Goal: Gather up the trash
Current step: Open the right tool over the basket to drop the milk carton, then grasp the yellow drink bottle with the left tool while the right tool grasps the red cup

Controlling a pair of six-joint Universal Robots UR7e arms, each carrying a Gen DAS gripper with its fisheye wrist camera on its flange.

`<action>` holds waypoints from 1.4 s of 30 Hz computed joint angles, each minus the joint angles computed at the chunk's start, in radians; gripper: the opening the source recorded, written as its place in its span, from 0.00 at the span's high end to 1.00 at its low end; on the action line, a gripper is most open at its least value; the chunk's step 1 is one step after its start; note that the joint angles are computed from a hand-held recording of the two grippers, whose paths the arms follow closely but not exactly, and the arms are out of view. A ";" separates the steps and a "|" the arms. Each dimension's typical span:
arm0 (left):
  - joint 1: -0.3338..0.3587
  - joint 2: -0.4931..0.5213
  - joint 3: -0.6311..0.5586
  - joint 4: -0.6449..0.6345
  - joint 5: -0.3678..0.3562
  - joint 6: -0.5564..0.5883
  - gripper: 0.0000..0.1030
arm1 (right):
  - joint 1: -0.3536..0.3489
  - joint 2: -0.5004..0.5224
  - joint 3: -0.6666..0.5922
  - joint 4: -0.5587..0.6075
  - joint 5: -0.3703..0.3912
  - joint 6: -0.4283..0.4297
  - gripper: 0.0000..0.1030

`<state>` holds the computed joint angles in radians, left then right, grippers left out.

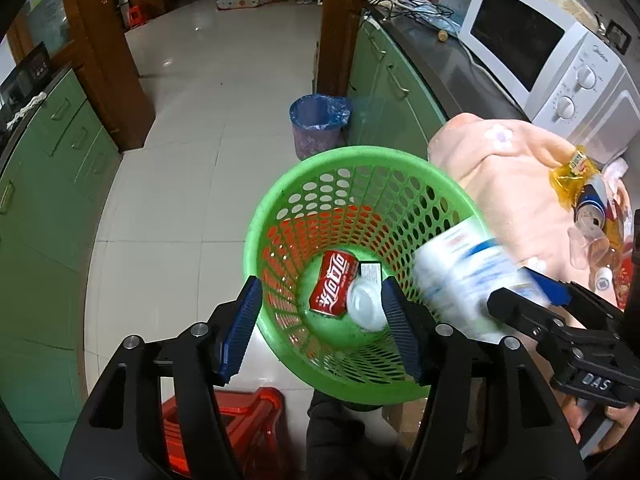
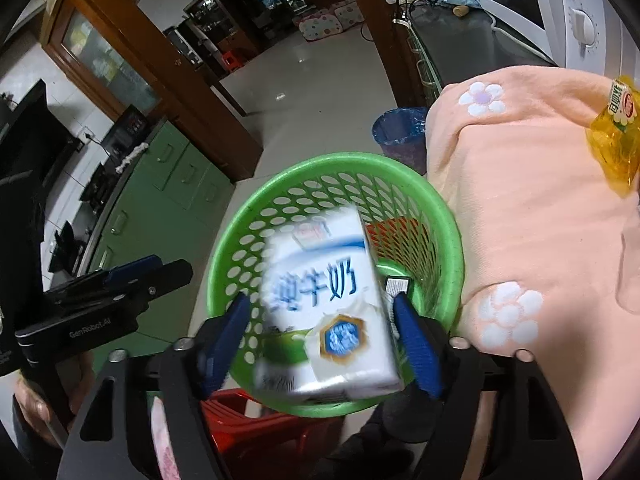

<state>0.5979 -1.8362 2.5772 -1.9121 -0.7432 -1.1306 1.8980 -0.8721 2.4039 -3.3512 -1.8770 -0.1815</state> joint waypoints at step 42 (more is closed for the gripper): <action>-0.162 0.699 -0.222 -0.682 -0.210 0.455 0.30 | -0.373 -0.849 0.170 0.115 -0.292 -0.413 0.23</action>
<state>0.4354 -1.1369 2.3547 -2.5939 -0.9529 -0.6754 1.5247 -1.7208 2.5739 -3.2359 -2.1689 -0.5940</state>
